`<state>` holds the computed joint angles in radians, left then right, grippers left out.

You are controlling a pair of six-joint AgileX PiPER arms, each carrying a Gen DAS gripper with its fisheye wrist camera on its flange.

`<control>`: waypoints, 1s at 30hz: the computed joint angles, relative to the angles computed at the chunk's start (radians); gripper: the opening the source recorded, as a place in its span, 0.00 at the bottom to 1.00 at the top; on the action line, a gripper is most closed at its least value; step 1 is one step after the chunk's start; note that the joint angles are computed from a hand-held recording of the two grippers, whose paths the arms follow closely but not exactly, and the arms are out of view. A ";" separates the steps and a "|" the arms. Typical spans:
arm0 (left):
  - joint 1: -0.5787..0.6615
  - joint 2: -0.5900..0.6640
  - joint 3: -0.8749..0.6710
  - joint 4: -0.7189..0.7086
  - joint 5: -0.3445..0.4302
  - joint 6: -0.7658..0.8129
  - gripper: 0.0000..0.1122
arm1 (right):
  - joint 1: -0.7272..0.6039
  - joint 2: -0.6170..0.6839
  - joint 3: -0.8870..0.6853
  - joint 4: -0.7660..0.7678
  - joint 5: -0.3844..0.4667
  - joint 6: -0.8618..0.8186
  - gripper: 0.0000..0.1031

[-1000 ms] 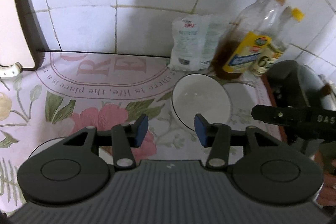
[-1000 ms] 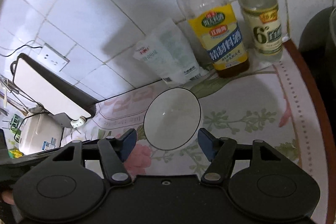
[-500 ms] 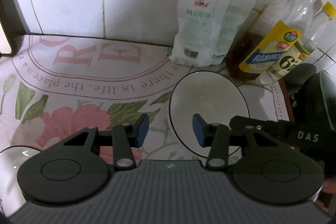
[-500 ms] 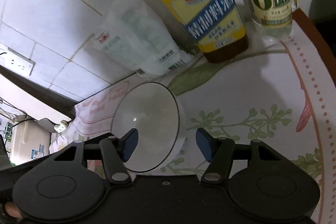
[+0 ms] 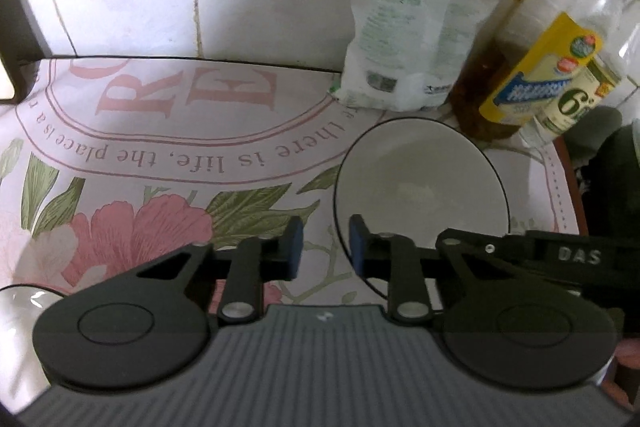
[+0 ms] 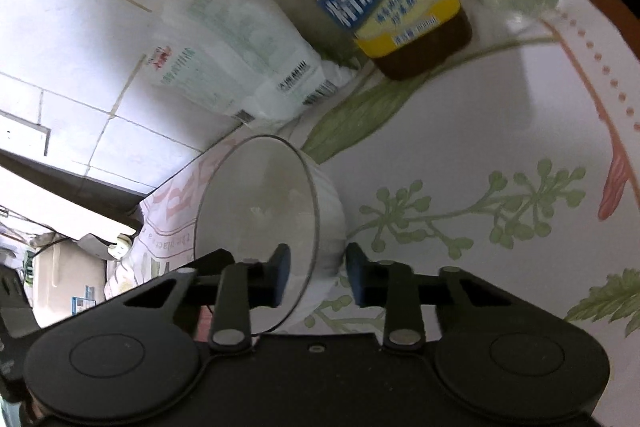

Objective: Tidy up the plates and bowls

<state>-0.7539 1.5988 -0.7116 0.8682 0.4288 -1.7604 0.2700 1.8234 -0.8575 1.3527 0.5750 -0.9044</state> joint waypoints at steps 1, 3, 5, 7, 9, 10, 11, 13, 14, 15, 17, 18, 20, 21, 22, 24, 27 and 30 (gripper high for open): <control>-0.002 0.005 -0.004 -0.003 0.005 -0.006 0.19 | 0.001 0.001 0.008 0.024 -0.003 -0.022 0.27; 0.004 0.018 -0.009 -0.007 -0.006 -0.016 0.16 | 0.007 -0.003 0.021 0.055 -0.015 -0.047 0.26; 0.008 0.022 -0.009 -0.029 -0.030 -0.011 0.07 | 0.020 -0.016 0.031 0.064 -0.033 -0.051 0.25; -0.022 0.030 -0.031 -0.057 0.021 0.009 0.07 | 0.046 -0.038 0.037 0.033 -0.068 -0.020 0.24; -0.053 0.015 -0.030 -0.057 0.055 0.002 0.07 | 0.039 -0.060 0.051 0.019 -0.057 0.020 0.25; -0.061 -0.004 -0.021 -0.059 0.054 0.001 0.07 | 0.029 -0.073 0.063 0.026 -0.046 0.022 0.25; -0.069 -0.028 -0.010 -0.068 0.054 0.008 0.07 | 0.020 -0.091 0.075 0.023 -0.037 0.024 0.25; -0.096 -0.077 0.001 -0.081 0.080 0.012 0.07 | 0.003 -0.136 0.108 0.033 -0.013 0.022 0.25; -0.113 -0.100 0.002 -0.090 0.101 0.019 0.07 | -0.001 -0.162 0.124 0.028 -0.007 0.030 0.25; -0.135 -0.125 0.000 -0.102 0.132 0.022 0.07 | -0.003 -0.193 0.141 0.020 -0.001 0.042 0.25; -0.174 -0.163 -0.009 -0.117 0.187 0.026 0.07 | -0.002 -0.253 0.177 0.009 0.003 0.066 0.25; -0.198 -0.184 -0.016 -0.126 0.220 0.033 0.07 | 0.002 -0.290 0.197 -0.003 0.002 0.086 0.25; -0.251 -0.227 -0.024 -0.132 0.286 0.027 0.07 | 0.006 -0.349 0.230 -0.017 0.004 0.111 0.25; -0.284 -0.246 -0.030 -0.131 0.325 0.022 0.07 | 0.006 -0.380 0.246 -0.025 0.009 0.128 0.25; -0.318 -0.265 -0.034 -0.132 0.361 0.012 0.07 | 0.007 -0.416 0.262 -0.036 0.015 0.148 0.25; -0.387 -0.305 -0.039 -0.135 0.430 -0.010 0.07 | 0.014 -0.491 0.289 -0.071 0.016 0.199 0.25; -0.499 -0.351 -0.048 -0.134 0.528 -0.068 0.07 | 0.039 -0.611 0.321 -0.163 0.015 0.319 0.25; -0.620 -0.384 -0.064 -0.126 0.633 -0.137 0.07 | 0.084 -0.724 0.345 -0.281 0.005 0.461 0.25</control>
<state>-1.3742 1.2150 -0.7751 0.7423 1.0615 -1.8969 0.3540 1.0998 -0.5124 1.0719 0.5803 -0.4436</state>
